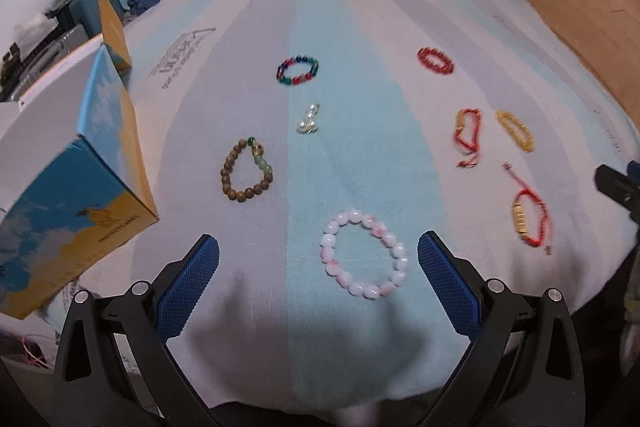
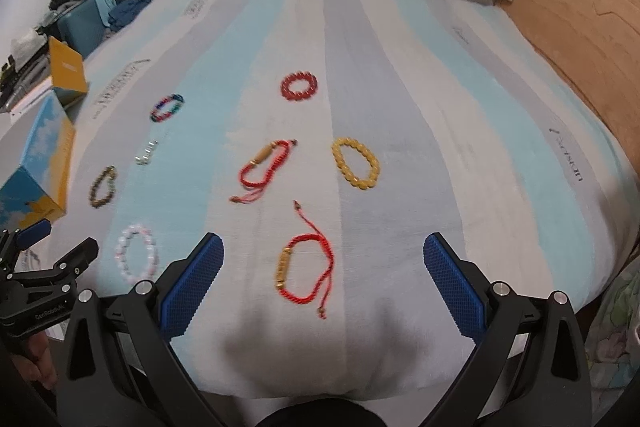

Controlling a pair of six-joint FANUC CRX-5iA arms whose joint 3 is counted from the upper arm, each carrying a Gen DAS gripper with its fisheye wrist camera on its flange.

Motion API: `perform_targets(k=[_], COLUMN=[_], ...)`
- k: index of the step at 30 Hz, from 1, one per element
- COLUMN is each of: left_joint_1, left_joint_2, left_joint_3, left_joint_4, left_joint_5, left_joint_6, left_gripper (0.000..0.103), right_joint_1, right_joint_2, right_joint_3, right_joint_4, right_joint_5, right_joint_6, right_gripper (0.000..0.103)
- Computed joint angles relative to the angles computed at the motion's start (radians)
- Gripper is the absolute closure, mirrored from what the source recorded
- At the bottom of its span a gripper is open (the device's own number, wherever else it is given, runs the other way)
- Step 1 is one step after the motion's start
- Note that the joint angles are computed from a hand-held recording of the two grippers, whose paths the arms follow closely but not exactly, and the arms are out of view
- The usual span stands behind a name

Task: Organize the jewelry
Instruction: 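Grasp the pink-white bead bracelet with the left tool while the right tool grasps the red cord bracelet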

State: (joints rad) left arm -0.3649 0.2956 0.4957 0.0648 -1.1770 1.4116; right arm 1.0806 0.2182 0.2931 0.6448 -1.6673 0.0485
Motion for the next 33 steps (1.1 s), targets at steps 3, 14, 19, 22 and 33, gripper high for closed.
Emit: perform_targets(k=[3, 14, 19, 22, 33], left_joint_1=[-0.002, -0.025, -0.03, -0.033, -0.017], left_joint_2=[0.038, 0.11, 0.101, 0.091, 0.077], left_joint_3=[0.015, 0.027, -0.004, -0.022, -0.051], left_joint_4=[-0.01, -0.099, -0.114, -0.121, -0.079], left_joint_5=[-0.008, 0.008, 0.051, 0.069, 0.085], left_joint_6=[0.009, 0.028, 0.034, 0.037, 0.016], left_gripper=[0.006, 0.006, 0.005, 0.006, 0.022], right_joint_1=[-0.027, -0.104, -0.126, -0.136, -0.145], right_joint_2=[-0.015, -0.035, -0.037, -0.038, -0.028], right_joint_3=[-0.037, -0.141, -0.155, -0.165, -0.153], right_joint_4=[-0.036, -0.173, -0.213, -0.229, -0.248], right_joint_5=[0.019, 0.107, 0.134, 0.154, 0.192], right_joint_6=[0.011, 0.026, 0.04, 0.045, 0.103], right_gripper=[0.007, 0.01, 0.013, 0.016, 0.045])
